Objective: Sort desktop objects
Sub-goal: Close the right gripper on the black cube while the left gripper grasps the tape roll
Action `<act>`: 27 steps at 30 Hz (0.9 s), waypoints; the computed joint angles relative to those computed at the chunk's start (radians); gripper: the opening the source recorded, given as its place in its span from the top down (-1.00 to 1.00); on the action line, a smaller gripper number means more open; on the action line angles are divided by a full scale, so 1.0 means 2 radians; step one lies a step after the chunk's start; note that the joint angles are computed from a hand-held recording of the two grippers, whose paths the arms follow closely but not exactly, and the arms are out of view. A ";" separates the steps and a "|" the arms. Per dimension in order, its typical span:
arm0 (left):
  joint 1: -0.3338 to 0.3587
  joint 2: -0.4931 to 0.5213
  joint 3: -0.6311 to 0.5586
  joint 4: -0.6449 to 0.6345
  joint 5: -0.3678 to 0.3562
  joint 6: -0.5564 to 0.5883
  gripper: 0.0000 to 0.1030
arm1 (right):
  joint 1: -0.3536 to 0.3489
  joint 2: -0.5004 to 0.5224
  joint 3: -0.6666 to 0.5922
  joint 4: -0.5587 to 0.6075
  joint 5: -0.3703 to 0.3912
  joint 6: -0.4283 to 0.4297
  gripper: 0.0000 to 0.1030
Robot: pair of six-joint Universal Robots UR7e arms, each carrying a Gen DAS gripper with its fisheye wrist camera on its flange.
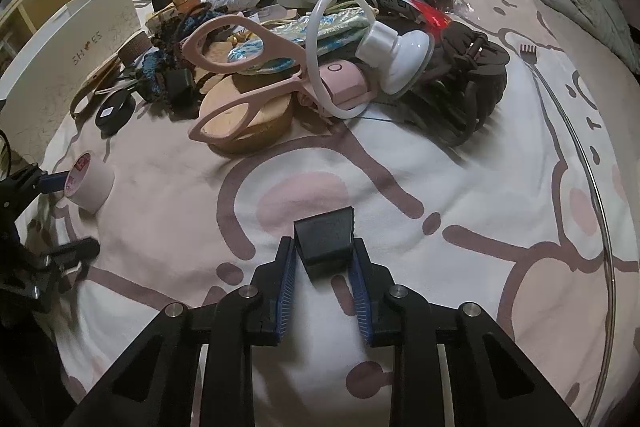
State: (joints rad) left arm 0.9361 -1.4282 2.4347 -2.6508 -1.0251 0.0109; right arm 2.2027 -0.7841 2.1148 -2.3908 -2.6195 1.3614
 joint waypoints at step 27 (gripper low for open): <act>-0.009 0.013 -0.012 -0.010 0.003 0.013 0.15 | 0.000 0.001 -0.008 0.036 -0.026 -0.003 0.46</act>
